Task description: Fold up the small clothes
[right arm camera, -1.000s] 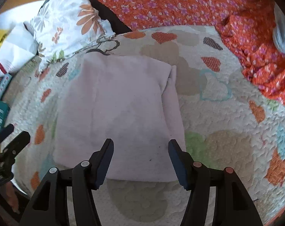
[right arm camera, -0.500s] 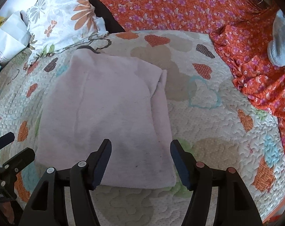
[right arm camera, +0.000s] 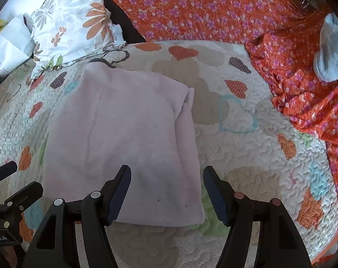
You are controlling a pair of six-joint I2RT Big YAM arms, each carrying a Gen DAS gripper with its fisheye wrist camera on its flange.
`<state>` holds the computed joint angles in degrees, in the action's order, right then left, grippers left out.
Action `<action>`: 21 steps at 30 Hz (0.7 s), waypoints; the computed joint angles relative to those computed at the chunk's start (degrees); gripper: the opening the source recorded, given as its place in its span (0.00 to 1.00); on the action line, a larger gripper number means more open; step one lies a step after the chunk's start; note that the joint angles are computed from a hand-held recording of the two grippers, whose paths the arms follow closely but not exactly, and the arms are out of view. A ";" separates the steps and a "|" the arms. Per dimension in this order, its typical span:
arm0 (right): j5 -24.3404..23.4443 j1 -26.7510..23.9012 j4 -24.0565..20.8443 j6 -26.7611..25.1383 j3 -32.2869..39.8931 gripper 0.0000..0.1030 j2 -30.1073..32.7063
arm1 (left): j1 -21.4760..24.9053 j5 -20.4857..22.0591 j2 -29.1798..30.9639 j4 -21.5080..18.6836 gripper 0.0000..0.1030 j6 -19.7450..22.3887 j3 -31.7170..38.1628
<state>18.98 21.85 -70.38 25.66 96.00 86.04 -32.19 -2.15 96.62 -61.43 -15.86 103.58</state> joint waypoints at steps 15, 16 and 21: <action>1.95 0.66 -0.69 -1.29 0.46 0.72 0.67 | 0.10 0.55 0.33 -0.67 1.00 -0.22 -0.09; 2.04 0.69 -0.69 -1.32 0.49 0.72 0.70 | 0.09 0.50 0.38 -0.75 1.00 -0.22 -0.06; 2.07 0.64 -0.63 -1.37 0.43 0.72 0.66 | 0.04 0.43 0.58 -1.06 1.00 -0.22 0.16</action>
<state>21.05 22.49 -71.02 24.29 96.44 86.70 -32.15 -1.72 97.20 -62.49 -16.08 103.75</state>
